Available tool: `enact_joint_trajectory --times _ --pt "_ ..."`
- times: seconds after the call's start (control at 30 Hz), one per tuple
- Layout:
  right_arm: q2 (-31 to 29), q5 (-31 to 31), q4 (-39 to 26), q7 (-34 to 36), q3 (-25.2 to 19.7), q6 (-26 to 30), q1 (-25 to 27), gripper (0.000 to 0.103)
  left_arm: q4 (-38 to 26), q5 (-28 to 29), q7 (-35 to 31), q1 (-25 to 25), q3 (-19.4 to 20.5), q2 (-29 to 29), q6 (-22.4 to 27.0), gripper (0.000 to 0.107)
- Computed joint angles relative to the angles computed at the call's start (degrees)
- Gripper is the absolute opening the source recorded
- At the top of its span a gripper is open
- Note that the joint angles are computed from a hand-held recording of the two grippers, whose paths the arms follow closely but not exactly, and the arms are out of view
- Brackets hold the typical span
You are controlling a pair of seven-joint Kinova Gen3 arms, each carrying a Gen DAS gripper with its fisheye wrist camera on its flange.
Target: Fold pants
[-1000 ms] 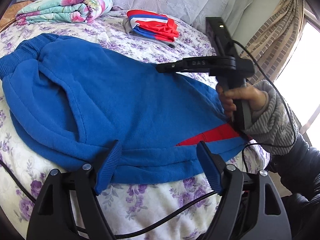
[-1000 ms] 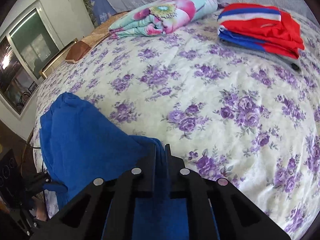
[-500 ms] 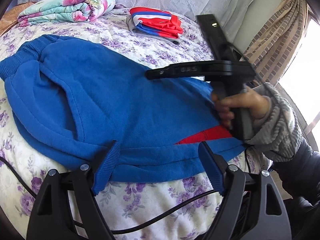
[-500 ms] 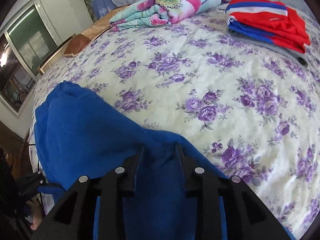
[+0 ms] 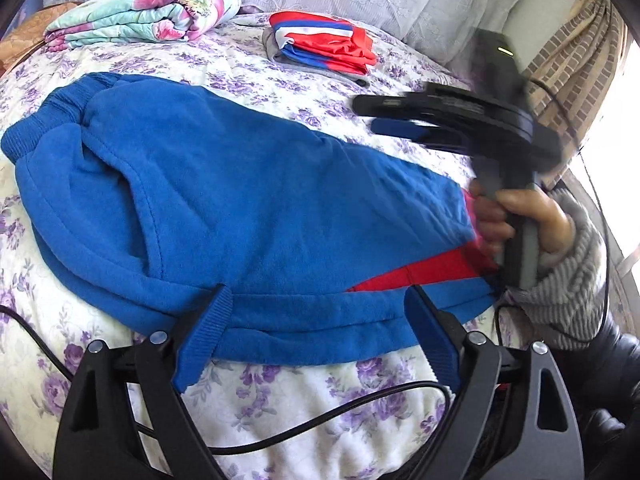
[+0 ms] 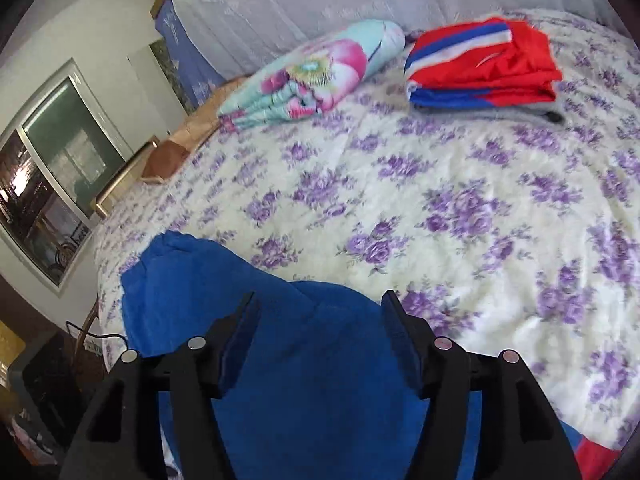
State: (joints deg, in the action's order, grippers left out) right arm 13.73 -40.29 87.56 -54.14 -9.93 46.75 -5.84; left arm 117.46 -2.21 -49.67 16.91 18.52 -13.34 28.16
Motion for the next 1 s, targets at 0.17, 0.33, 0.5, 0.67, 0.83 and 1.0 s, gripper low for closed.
enact_joint_trajectory --times 0.17,0.33,0.5,0.67,0.83,1.0 --pt "-11.15 -11.65 10.55 11.27 4.62 2.41 10.64 0.080 -1.98 -7.39 8.84 -6.56 6.06 -2.79 2.45 0.086" --pt "-18.86 -15.12 19.66 15.72 17.89 9.13 16.17 0.088 -5.38 -14.54 16.25 -12.91 11.40 -4.05 5.34 0.089" --pt "-19.31 -13.31 24.89 13.11 26.18 12.30 21.47 0.088 -10.28 -25.07 24.23 -18.31 20.01 0.54 10.44 0.093" --pt "-10.29 -23.03 26.05 16.50 28.13 17.78 27.04 0.089 -11.08 -29.08 29.70 -16.47 19.80 5.84 9.84 0.093" --pt "-7.22 -32.39 27.54 21.24 23.78 15.35 30.62 0.089 -11.14 -35.03 35.44 -14.52 19.30 9.07 12.70 0.093" --pt "-8.27 -34.38 28.75 24.05 20.15 9.09 30.04 0.062 -10.42 -32.30 33.76 -12.09 13.82 9.10 11.16 0.093"
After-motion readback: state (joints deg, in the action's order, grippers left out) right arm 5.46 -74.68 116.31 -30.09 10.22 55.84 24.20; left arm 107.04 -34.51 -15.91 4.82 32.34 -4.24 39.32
